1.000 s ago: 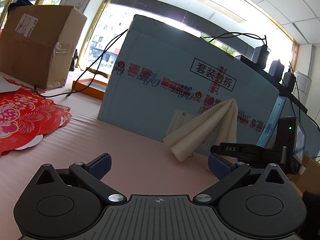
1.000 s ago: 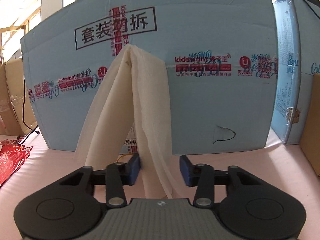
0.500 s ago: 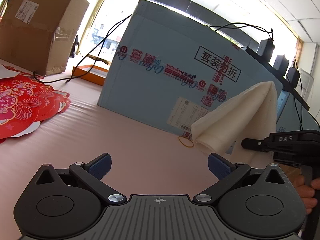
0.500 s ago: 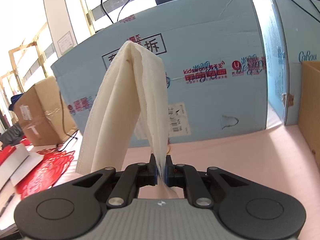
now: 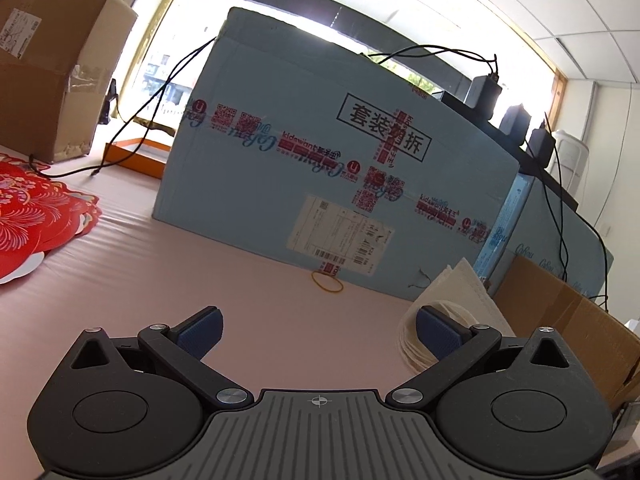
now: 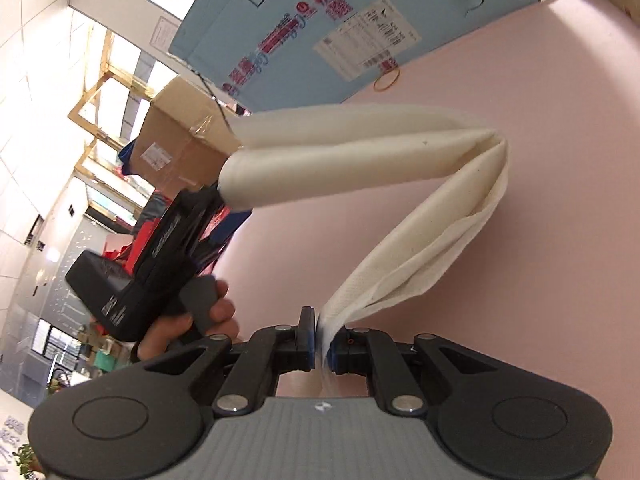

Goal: Fold shopping bag
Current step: 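Lift the bag with the right tool and lay it flat on the table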

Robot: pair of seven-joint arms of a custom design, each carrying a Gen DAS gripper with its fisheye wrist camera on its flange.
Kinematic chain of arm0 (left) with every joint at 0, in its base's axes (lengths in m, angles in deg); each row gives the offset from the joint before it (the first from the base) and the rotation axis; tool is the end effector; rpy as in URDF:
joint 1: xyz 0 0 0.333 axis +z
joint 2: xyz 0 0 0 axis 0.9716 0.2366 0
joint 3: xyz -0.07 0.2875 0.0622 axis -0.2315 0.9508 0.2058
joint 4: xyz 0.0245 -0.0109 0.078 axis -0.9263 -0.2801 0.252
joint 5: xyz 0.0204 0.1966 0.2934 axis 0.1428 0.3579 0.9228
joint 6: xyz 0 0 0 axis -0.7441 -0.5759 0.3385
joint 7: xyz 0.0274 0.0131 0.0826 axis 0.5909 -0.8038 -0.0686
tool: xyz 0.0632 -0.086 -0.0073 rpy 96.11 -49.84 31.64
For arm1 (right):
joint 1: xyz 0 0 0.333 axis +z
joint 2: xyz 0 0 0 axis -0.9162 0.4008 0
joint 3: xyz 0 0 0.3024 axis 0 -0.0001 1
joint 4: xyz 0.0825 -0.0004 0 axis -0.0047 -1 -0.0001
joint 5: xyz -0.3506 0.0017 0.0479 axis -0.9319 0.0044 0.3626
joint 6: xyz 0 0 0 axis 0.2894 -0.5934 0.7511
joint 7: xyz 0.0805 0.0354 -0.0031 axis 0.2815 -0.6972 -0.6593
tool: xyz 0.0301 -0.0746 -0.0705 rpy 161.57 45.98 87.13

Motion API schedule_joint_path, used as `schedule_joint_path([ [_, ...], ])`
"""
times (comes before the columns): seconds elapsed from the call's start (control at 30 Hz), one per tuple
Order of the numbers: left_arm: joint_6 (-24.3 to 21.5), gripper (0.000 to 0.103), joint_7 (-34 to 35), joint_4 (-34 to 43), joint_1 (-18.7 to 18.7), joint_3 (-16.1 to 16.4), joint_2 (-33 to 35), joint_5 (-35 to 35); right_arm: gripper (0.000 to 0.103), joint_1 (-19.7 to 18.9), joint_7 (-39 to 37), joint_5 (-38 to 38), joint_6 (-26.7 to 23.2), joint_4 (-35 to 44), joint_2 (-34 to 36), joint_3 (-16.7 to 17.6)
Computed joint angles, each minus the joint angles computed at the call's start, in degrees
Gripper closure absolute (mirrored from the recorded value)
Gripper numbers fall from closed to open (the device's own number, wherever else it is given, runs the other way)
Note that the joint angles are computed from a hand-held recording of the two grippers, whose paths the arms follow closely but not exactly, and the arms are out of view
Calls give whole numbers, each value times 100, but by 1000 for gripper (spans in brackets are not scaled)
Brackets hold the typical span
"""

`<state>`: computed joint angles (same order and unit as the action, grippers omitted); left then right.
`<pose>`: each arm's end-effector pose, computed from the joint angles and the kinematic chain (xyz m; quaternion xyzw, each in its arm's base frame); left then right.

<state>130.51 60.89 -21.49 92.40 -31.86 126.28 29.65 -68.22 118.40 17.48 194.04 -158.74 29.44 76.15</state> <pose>0.6988 -0.0332 0.3750 -0.5736 0.5551 -0.5484 0.2493 0.6726 0.0857 0.3917 -0.6102 0.6082 0.1452 0.4864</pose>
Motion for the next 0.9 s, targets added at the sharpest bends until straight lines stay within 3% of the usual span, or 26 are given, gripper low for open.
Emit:
schedule_joint_path([
  [0.13,255,0,701,-338,-906,1035,-334,-1089,95,-201,-433,385,-382,-460,-211,34],
  [0.2,220,0,1137,-396,-1238,1312,-438,-1415,94,-241,-807,482,-583,-646,-313,2],
  [0.3,-49,0,2129,-501,-2477,2512,-575,-2771,91,-223,-1100,474,-865,-885,-474,-119],
  [0.4,-636,0,2748,-226,-3338,3365,-414,-3537,85,-155,-1182,433,-842,-1131,-686,-262],
  [0.53,-437,0,3244,-175,-3926,4077,-226,-4082,36,-124,-1564,721,-653,-1648,-1152,-406],
  [0.57,-357,0,3312,-232,-3960,4109,-255,-4187,28,-105,-1726,849,-546,-1821,-1312,-450],
  [0.7,365,0,3548,-1054,-3705,3730,-859,-4047,26,106,-2273,1319,279,-2387,-1857,-646],
  [0.77,519,0,3582,-1499,-3184,3068,-1261,-3591,26,182,-2543,1633,531,-2517,-1962,-716],
  [0.9,632,0,1531,-2041,-1199,1179,-1825,-336,30,392,-3175,2160,1255,-2551,-2014,-768],
])
